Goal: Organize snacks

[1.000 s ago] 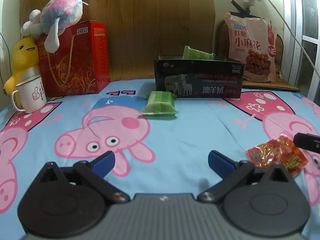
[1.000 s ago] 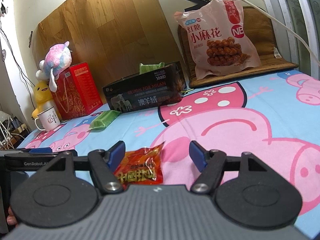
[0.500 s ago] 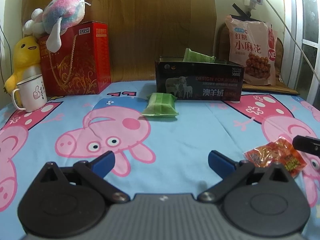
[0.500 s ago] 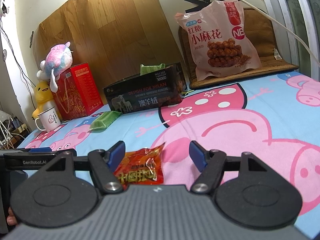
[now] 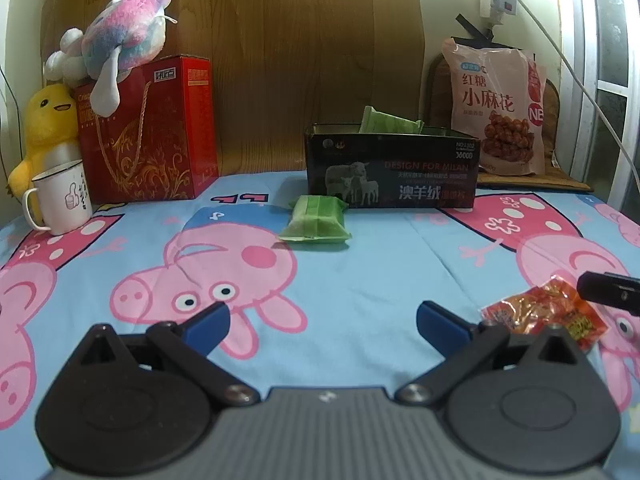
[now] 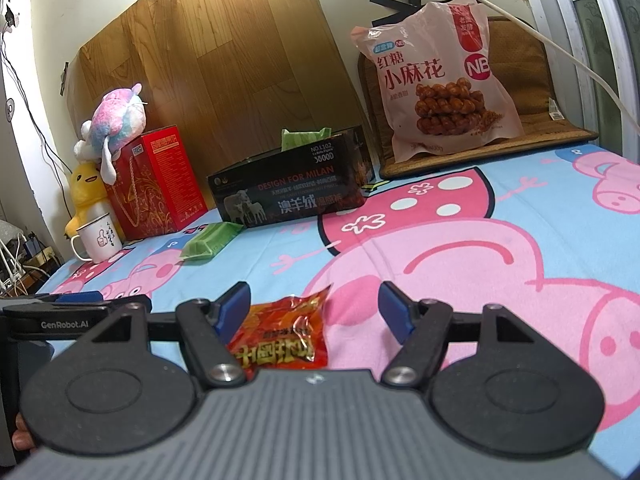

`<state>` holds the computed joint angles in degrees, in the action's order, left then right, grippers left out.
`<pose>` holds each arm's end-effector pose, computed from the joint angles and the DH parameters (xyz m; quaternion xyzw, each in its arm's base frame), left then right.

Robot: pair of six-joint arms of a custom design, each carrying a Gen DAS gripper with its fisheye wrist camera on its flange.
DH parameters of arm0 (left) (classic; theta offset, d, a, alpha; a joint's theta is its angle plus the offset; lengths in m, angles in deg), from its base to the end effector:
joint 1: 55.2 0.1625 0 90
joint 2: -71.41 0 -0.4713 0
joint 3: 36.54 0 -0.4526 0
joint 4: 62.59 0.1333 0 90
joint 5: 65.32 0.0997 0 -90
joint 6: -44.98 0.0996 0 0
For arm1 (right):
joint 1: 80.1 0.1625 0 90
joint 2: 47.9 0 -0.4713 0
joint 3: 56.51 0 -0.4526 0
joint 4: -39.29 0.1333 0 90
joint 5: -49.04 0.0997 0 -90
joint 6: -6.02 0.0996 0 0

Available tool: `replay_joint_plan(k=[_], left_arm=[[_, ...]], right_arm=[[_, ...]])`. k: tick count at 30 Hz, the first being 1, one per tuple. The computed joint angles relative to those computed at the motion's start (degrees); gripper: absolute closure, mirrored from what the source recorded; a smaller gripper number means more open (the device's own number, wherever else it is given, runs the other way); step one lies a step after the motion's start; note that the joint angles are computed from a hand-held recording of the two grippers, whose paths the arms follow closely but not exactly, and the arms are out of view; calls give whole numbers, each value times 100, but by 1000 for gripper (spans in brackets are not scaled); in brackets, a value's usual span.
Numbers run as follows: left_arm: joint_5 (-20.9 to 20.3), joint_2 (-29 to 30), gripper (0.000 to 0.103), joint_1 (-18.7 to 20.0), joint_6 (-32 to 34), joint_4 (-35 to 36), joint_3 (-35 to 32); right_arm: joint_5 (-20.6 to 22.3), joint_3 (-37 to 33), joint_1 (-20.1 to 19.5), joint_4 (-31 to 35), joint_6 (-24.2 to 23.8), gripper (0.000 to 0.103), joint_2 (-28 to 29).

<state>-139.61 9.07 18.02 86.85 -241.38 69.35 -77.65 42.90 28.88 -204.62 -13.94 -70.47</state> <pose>-0.0443 -0.7022 0.2714 0.4020 0.8230 -0.3445 0.2059 0.2774 -0.5797 -0.0180 0.0626 -0.7654 0.5892 0.2512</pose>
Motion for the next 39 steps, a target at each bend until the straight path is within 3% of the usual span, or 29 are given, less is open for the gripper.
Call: replay_joint_plan(k=[19, 28, 33, 37, 39], left_arm=[[291, 42, 0, -74, 120, -81, 16], [238, 22, 0, -49, 129, 156, -32], [-120, -110, 0, 23, -4, 949, -165], [-941, -236, 6, 169, -727, 2641, -555], [-1260, -217, 7, 193, -909, 3077, -681]], right_arm=[[-3, 0, 6, -21, 7, 30, 22], [21, 205, -28, 132, 295, 30, -148], [255, 659, -123, 485, 776, 32, -452], [639, 999, -219, 793, 1096, 46, -721], [865, 1088, -286, 1084, 1277, 55, -845]])
